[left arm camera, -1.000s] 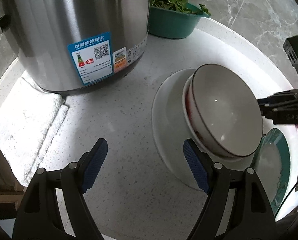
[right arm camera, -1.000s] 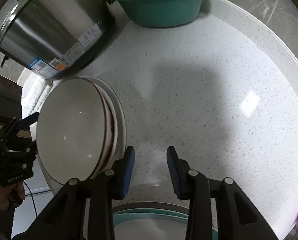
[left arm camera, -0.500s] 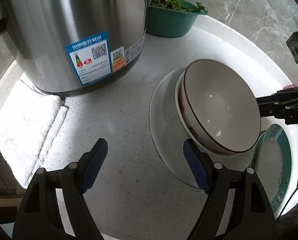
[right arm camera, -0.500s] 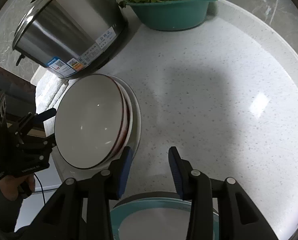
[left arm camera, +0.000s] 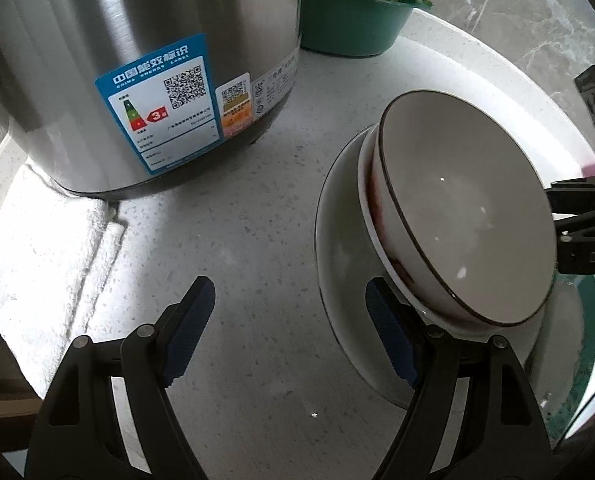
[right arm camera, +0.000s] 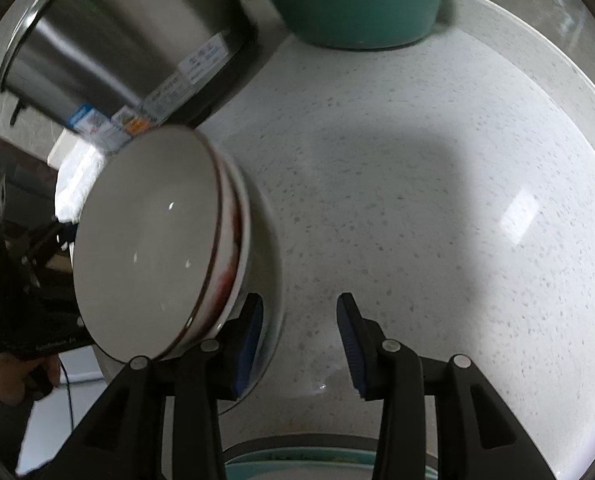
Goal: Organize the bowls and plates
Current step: 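Close both tools on the rim of the plate-and-bowl stack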
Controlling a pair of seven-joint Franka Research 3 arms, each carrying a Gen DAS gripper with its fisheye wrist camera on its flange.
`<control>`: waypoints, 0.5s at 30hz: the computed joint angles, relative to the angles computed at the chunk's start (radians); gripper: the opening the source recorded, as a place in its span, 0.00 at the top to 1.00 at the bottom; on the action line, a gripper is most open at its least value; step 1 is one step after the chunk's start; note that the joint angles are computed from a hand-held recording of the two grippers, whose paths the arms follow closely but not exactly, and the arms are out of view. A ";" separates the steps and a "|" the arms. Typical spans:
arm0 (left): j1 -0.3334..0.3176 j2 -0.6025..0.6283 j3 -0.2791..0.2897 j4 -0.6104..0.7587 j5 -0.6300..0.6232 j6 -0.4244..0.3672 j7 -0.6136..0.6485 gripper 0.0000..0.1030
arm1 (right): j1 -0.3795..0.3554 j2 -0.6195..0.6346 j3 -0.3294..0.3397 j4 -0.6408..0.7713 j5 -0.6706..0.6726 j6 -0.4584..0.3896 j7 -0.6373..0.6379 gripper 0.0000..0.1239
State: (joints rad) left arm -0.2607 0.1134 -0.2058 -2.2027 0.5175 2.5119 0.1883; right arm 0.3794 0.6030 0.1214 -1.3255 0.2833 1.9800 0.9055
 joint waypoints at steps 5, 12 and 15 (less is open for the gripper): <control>-0.005 0.022 0.004 0.029 0.015 -0.036 -0.009 0.26 | -0.005 0.019 0.005 0.017 0.030 0.021 0.018 0.65; 0.007 0.055 0.011 0.064 -0.018 -0.031 0.008 0.26 | 0.005 0.025 0.007 0.021 0.022 0.019 0.029 0.65; 0.025 0.057 0.014 0.047 -0.063 0.029 0.038 0.31 | 0.020 0.017 0.012 0.003 0.012 0.016 0.019 0.75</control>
State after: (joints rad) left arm -0.2358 0.1701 -0.1916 -2.1554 0.4546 2.5411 0.2267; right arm 0.3989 0.6196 0.1338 -1.3227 0.2949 1.9957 0.9244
